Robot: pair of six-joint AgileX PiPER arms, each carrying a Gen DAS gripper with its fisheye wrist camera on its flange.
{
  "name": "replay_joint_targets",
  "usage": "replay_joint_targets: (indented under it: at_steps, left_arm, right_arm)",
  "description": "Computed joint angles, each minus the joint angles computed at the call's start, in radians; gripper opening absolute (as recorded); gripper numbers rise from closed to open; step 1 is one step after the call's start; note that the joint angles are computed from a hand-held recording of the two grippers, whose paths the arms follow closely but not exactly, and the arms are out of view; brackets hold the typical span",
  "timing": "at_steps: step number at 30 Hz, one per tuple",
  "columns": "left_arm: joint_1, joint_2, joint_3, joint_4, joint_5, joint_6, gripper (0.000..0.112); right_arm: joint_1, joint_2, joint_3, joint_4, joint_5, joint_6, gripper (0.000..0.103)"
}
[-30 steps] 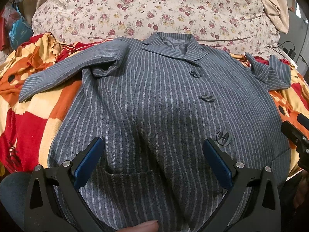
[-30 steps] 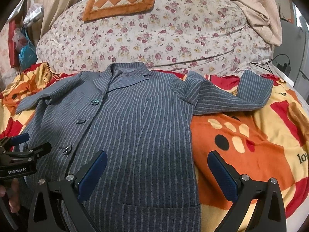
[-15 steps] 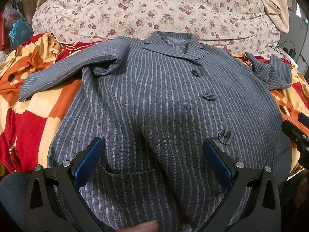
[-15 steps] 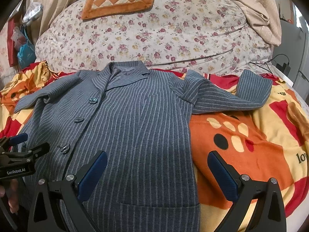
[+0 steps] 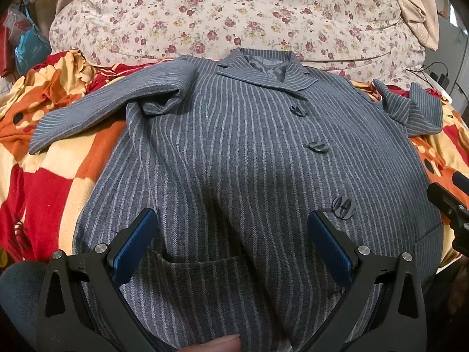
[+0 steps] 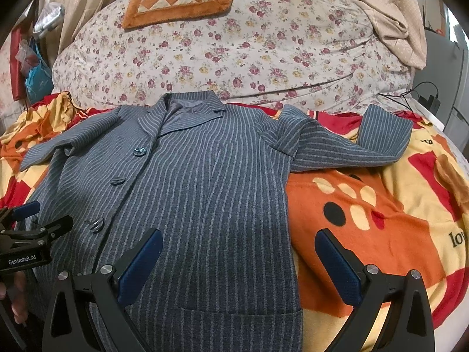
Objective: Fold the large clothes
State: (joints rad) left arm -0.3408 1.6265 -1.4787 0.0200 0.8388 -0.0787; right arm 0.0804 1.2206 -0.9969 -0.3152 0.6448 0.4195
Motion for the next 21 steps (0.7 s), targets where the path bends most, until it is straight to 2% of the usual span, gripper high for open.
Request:
replay_joint_targets:
  at_steps: [21]
  left_arm:
    - [0.004,0.01,0.012,0.006,-0.001,-0.001,0.103]
  right_arm:
    - [0.017,0.01,-0.002,-0.033,0.009,0.032,0.103]
